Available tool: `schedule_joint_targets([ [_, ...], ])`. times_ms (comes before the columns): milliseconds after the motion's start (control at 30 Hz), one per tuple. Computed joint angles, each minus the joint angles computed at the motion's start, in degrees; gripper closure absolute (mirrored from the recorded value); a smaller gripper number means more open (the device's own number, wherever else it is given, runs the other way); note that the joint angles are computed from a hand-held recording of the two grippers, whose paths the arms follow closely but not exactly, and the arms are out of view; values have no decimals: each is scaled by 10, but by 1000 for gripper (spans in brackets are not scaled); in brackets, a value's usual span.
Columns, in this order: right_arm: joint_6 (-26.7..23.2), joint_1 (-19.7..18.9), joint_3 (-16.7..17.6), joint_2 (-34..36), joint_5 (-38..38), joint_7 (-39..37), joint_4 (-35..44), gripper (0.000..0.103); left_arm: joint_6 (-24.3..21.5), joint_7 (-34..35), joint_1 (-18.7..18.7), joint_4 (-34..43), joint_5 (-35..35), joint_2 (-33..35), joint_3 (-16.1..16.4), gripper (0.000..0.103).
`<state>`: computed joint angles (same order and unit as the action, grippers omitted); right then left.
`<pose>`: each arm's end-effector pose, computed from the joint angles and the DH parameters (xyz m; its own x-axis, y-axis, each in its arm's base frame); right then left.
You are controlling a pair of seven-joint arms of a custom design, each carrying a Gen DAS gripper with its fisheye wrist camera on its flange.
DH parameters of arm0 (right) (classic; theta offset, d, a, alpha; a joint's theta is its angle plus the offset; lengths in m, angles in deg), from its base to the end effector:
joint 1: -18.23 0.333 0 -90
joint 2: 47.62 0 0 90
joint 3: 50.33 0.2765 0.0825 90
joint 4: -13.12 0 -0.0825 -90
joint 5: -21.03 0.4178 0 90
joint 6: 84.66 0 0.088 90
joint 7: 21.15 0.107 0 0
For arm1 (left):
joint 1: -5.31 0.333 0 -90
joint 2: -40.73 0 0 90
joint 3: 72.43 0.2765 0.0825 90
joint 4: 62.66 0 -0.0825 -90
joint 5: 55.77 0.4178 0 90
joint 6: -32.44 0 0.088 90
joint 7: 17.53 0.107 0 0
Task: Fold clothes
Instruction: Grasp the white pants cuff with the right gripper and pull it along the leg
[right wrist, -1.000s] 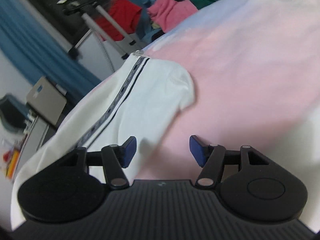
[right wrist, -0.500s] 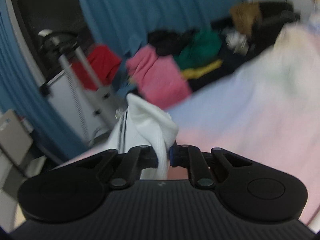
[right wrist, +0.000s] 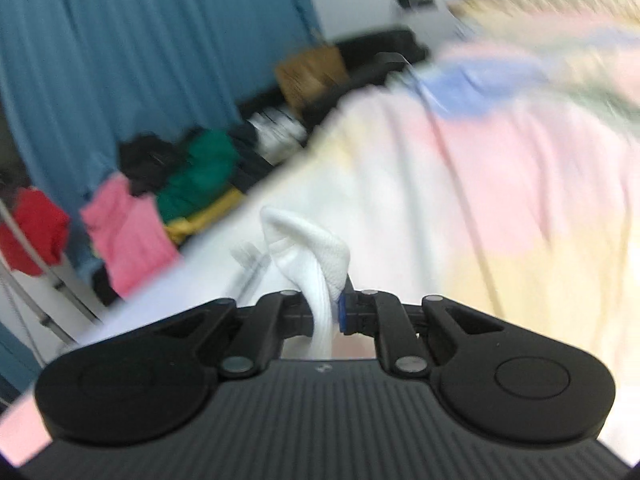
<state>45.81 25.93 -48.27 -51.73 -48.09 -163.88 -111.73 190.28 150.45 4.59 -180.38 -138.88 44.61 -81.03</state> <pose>0.5720 0.0755 0.3949 -0.8452 -0.4169 -0.3344 -0.0237 0.6544 -0.7558 0.6139 -0.0586 0.3896 -0.4085 -0.8668 0.2860 -0.5928 0.0137 -0.8052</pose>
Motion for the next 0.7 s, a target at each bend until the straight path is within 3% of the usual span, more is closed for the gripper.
schedule_joint_targets([
  [200,45,1,0,7,-50,121,-58,91,19,17,-6,-6,0,-4,-4,7],
  [433,8,1,10,-28,-89,98,-63,91,32,17,-15,-12,1,-13,-5,7],
  [700,57,-5,10,-41,-99,125,-111,88,63,115,-29,-31,-72,-46,0,7],
])
